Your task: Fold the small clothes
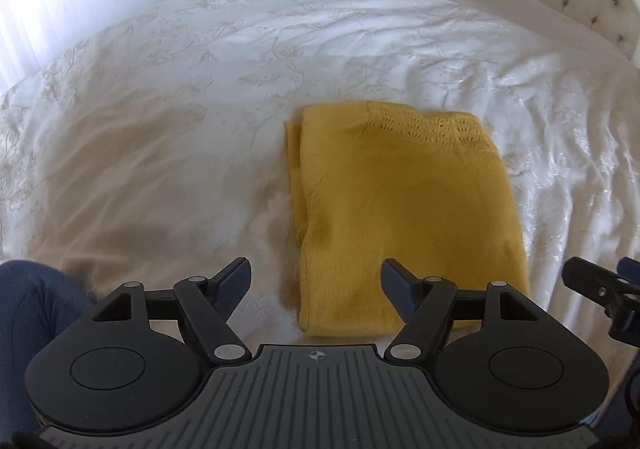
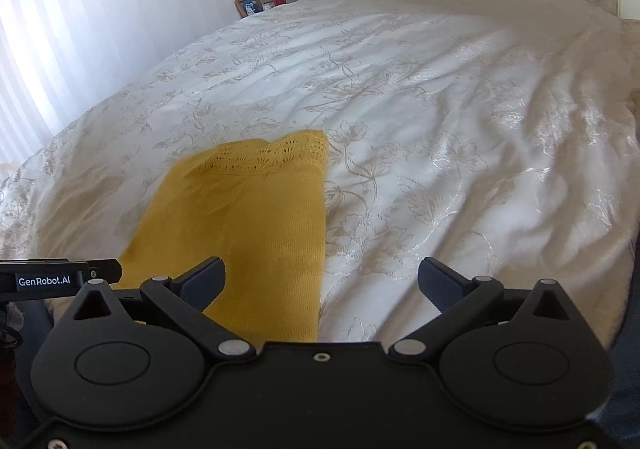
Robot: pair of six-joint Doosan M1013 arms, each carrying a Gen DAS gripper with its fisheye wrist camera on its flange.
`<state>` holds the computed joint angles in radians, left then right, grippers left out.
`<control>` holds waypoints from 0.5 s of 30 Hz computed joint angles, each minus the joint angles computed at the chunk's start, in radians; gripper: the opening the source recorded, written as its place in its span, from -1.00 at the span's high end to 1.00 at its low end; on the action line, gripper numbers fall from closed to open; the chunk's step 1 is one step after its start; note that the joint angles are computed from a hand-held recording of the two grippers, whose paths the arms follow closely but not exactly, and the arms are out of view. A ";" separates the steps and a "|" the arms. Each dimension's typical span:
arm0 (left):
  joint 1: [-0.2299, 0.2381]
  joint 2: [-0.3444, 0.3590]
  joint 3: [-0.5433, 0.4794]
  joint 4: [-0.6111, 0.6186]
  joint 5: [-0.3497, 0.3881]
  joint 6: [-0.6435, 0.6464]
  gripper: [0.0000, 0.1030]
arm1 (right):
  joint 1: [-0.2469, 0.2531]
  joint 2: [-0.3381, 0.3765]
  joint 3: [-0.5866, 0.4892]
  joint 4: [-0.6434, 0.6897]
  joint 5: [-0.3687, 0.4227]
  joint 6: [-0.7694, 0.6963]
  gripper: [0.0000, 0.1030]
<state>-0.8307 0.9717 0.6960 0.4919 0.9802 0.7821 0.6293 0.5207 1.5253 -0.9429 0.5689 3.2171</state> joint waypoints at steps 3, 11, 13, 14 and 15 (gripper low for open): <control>-0.002 -0.009 0.016 -0.003 0.005 -0.006 -0.36 | 0.005 -0.007 0.004 0.036 0.003 -0.009 -0.98; -0.005 -0.029 0.055 0.001 0.001 -0.043 -0.36 | 0.035 -0.001 -0.026 0.048 0.085 -0.044 -0.98; -0.003 -0.029 0.056 -0.010 0.003 -0.039 -0.36 | 0.039 0.004 -0.036 0.046 0.100 -0.069 -0.98; -0.002 -0.029 0.055 -0.019 0.005 -0.029 -0.36 | 0.040 0.005 -0.037 0.043 0.097 -0.074 -0.98; -0.002 -0.028 0.052 -0.028 0.010 -0.015 -0.36 | 0.038 0.004 -0.035 0.043 0.084 -0.074 -0.98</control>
<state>-0.8322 0.9439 0.7482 0.4635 0.9898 0.7671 0.6678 0.5251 1.4898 -0.9002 0.6524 3.1430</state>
